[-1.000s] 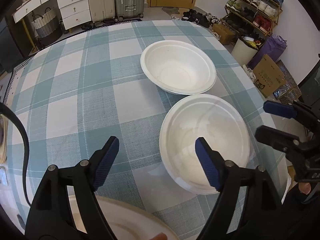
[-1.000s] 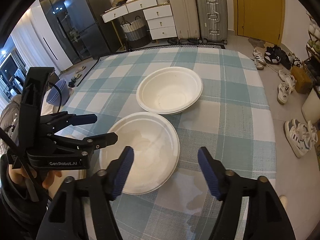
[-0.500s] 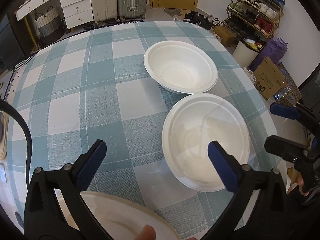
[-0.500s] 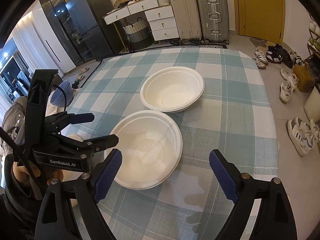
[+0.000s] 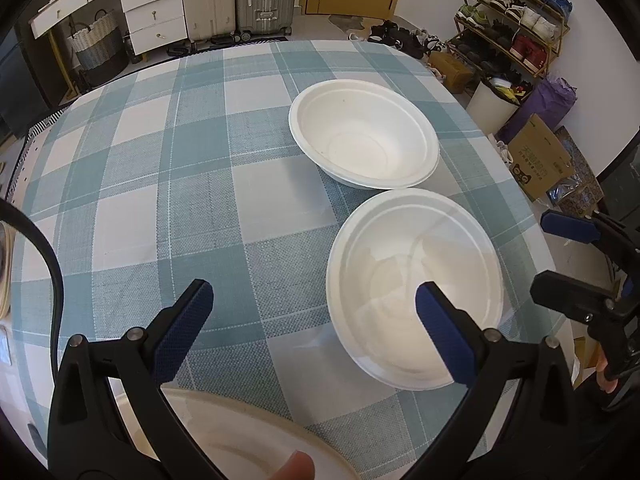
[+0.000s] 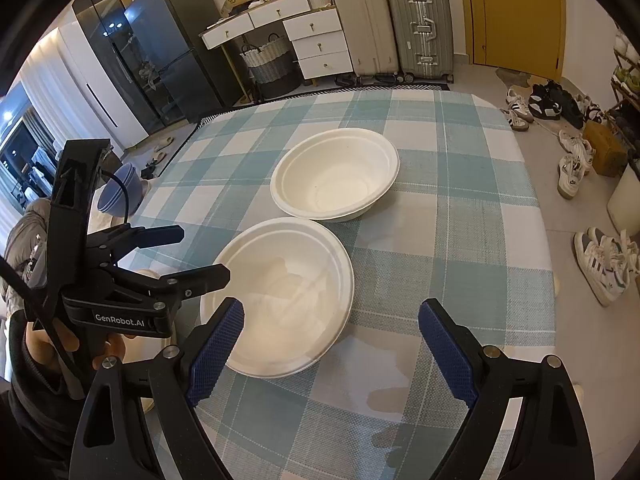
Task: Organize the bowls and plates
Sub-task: 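Move both grippers to the rim of the stacked white paper bowls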
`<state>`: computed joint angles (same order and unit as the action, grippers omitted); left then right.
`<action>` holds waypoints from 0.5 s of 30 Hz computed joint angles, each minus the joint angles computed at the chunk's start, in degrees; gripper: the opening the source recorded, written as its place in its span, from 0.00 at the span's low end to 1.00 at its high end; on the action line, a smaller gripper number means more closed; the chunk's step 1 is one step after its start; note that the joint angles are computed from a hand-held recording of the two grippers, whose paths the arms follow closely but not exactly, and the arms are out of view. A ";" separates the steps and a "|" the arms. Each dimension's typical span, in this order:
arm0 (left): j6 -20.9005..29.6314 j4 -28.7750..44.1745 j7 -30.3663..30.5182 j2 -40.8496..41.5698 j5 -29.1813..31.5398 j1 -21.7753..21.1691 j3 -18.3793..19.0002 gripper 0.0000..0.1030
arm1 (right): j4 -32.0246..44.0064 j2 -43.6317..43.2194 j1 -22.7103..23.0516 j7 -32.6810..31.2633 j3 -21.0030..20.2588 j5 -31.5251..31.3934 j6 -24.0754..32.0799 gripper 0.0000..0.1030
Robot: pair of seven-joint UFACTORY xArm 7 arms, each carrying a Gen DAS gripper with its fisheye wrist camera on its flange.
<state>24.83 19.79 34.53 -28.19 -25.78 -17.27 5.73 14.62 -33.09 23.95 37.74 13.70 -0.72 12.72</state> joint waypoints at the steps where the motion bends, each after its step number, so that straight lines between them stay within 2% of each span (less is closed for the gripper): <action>1: -0.13 0.06 0.06 0.25 -0.06 -0.06 -0.02 0.98 | -0.02 0.29 0.06 -0.06 -0.19 0.08 -0.25 0.88; 9: -1.34 1.13 1.88 3.76 -2.22 -1.29 0.16 0.97 | 0.30 3.80 0.49 -1.28 -1.65 0.92 -2.52 0.88; 15: -1.48 2.48 3.76 7.03 -4.33 -1.56 -0.22 0.88 | 1.22 7.84 1.37 -3.06 -3.28 2.29 -4.60 0.88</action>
<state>23.35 22.27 38.30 -21.16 -30.11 -18.83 5.51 15.84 -25.25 25.32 34.69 10.42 1.57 8.12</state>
